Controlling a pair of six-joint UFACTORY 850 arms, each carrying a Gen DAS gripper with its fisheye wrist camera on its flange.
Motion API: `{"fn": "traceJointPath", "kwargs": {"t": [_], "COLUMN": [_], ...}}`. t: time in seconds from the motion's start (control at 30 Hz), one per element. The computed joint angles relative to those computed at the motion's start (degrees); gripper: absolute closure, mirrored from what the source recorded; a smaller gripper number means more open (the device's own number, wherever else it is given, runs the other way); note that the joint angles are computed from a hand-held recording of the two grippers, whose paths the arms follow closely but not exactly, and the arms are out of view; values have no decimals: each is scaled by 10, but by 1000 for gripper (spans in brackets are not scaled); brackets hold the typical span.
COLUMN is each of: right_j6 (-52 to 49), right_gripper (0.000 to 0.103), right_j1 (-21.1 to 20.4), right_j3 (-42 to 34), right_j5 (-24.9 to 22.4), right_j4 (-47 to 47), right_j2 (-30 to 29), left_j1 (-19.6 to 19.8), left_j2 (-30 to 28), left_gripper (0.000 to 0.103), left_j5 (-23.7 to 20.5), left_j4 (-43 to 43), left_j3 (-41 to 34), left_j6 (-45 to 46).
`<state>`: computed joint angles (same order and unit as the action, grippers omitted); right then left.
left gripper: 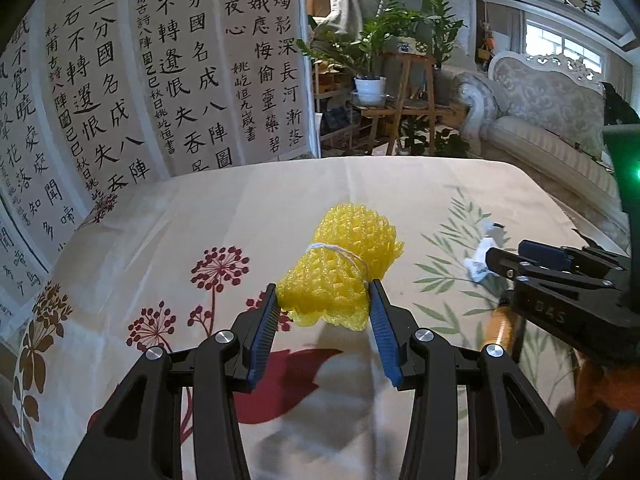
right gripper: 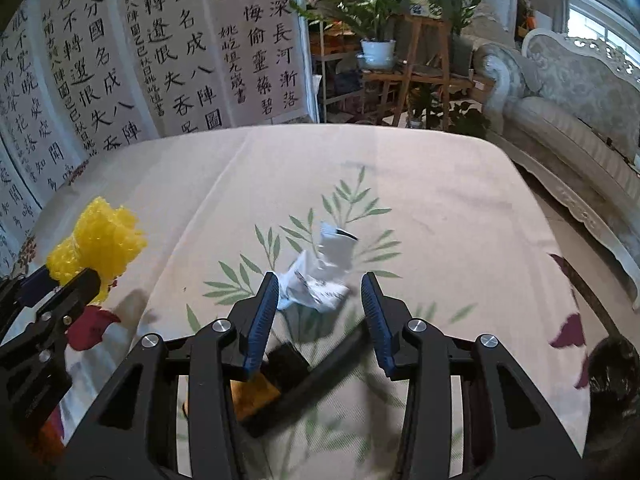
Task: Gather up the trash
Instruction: 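Grasp the yellow mesh net with the left tool while the right tool grasps the white tissue, then carry yellow mesh and white tissue to the bin and open both tools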
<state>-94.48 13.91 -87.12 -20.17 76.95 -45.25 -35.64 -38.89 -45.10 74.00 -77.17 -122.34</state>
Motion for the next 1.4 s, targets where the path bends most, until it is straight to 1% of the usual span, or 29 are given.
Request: {"fn": "traceJointPath", "kwargs": {"t": [0.1,0.17,0.23,0.3,0.47,0.67,0.8,1.0,1.23,1.4], "right_j6": [57,68,72,66,16,-78,-157,-245,-321,-354], "right_gripper": [62,71,75,76,77,77,77,77,77,77], "right_j1": [8,10,10,11,4,-19,-43,-86,-155,-200], "right_j3": [-20,-25,-27,-25,-2,45,89,144,189,194], "right_j5": [2,4,3,5,6,-4,-10,-15,-20,-17], "right_j4": [-58,-70,-77,-71,-21,77,153,235,314,354], "right_j2": [-15,-19,-20,-19,-4,33,67,107,137,138], "left_j1": [3,4,5,5,-1,-16,-30,-52,-82,-97], "left_j2": [-1,-2,-4,-5,-8,-9,-13,-27,-72,-123], "left_gripper": [58,58,58,58,58,58,58,58,58,58], "left_j5": [6,9,10,14,13,7,4,6,19,42], "left_j4": [0,2,2,2,3,8,15,27,31,13], "left_j3": [3,4,2,0,-4,-15,-27,-59,-137,-223], "left_j6": [-2,-4,-5,-4,-6,-7,-6,1,40,91]}}
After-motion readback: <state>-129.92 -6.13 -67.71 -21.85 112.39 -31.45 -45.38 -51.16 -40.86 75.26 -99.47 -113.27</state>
